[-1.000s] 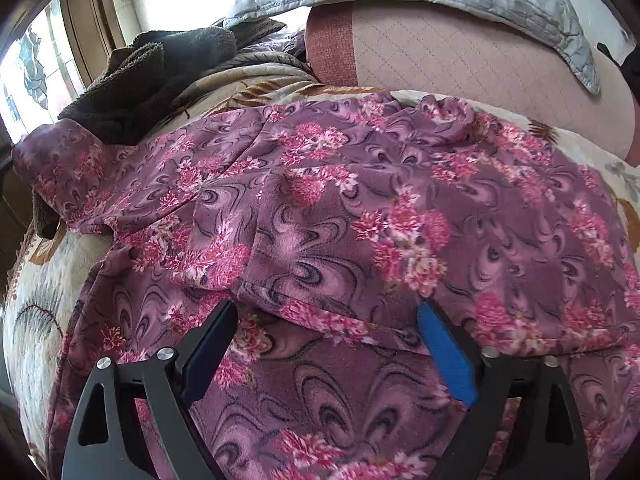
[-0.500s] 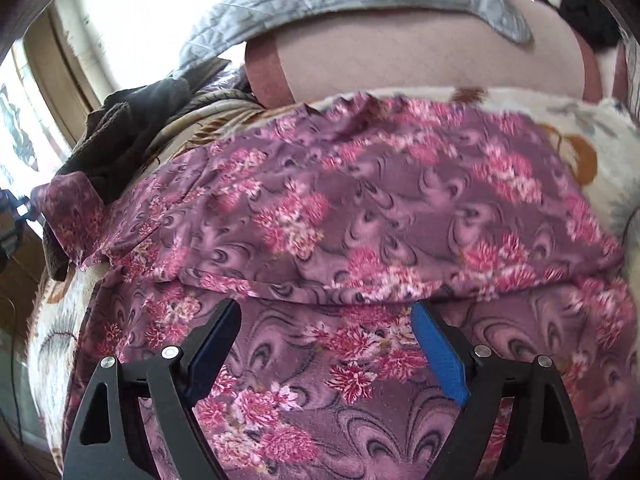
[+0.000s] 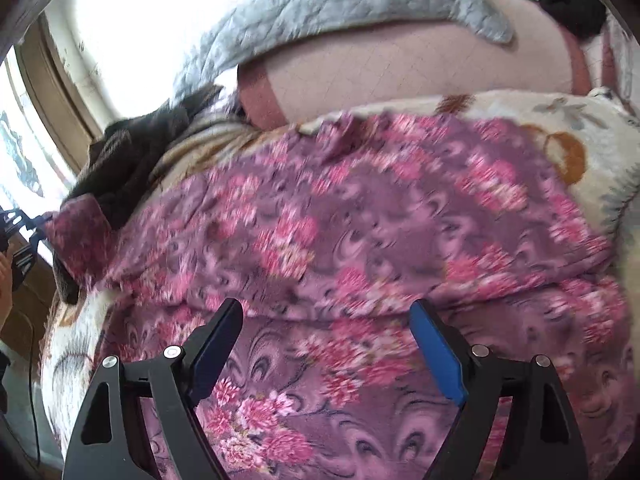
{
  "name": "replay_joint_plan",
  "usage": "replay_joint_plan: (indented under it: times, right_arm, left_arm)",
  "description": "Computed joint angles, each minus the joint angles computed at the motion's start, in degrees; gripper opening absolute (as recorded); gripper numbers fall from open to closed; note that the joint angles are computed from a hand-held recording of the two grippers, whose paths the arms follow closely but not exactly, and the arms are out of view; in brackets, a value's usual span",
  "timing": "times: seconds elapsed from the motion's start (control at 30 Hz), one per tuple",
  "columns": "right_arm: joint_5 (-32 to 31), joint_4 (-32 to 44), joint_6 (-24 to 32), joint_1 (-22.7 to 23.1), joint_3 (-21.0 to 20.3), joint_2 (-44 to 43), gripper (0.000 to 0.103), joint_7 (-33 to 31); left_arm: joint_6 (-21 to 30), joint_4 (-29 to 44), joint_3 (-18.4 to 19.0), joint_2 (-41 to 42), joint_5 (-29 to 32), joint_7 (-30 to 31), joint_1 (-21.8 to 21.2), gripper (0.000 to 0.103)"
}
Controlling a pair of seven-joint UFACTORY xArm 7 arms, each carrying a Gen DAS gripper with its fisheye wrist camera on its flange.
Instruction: Fold small clothes
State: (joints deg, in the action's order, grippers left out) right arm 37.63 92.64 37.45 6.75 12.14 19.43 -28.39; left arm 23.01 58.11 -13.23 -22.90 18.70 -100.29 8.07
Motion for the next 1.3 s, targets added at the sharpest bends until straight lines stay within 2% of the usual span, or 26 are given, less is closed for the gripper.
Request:
replay_joint_plan:
  times: [0.1, 0.23, 0.37, 0.5, 0.63, 0.8, 0.9, 1.03, 1.1, 1.2, 1.27, 1.3]
  right_arm:
    - [2.0, -0.4, -2.1, -0.9, 0.0, 0.0, 0.086, -0.3]
    - [4.1, 1.5, -1.5, -2.4, 0.1, 2.0, 0.086, 0.8]
    - [5.5, 3.4, -0.8, -3.9, -0.2, 4.1, 0.086, 3.8]
    - [6.1, 5.7, 0.2, -5.2, 0.1, 5.5, 0.087, 5.9]
    - [4.8, 7.3, 0.9, -5.7, -0.3, 6.4, 0.087, 8.5]
    - [3.6, 9.3, 2.7, -6.5, -0.4, 7.9, 0.087, 11.6]
    - [2.9, 9.9, 3.4, -6.6, -0.2, 8.4, 0.087, 12.4]
    - [2.5, 10.1, 3.7, -6.8, 0.1, 8.7, 0.087, 12.7]
    - [2.4, 10.2, 3.8, -6.9, 0.1, 8.8, 0.087, 12.9]
    - [2.4, 10.1, 3.6, -6.9, 0.3, 8.8, 0.087, 12.8]
    - [2.5, 9.8, 3.0, -6.9, 0.4, 8.5, 0.087, 12.4]
    - [3.1, 9.4, 2.5, -7.1, 0.8, 8.2, 0.087, 11.8]
  left_arm:
    - [-0.6, 4.8, -1.7, 3.7, 1.3, 0.5, -1.1, 0.006]
    - [0.0, 14.4, -3.0, 11.8, 4.1, 0.9, -4.6, 0.006]
    - [2.4, 24.6, -3.4, 20.9, 7.1, 1.7, -9.0, 0.006]
    - [3.4, 33.9, -2.7, 30.5, 7.0, 3.2, -13.8, 0.006]
    - [4.6, 42.1, -2.0, 39.4, 4.4, 6.4, -18.1, 0.006]
    - [8.6, 52.6, -0.7, 48.6, 0.5, 11.2, -22.4, 0.006]
    - [12.7, 58.5, -1.1, 53.9, -3.5, 15.6, -24.4, 0.006]
    - [16.3, 60.1, -0.7, 56.2, -7.9, 19.6, -26.0, 0.014]
    - [14.4, 56.2, -0.8, 54.3, -10.6, 21.4, -25.7, 0.021]
    - [8.3, 46.4, -0.4, 48.2, -14.0, 24.1, -25.2, 0.031]
    - [4.0, 37.9, 1.1, 42.4, -14.4, 24.6, -26.0, 0.044]
    - [2.3, 34.4, 2.4, 39.9, -13.9, 24.0, -26.9, 0.046]
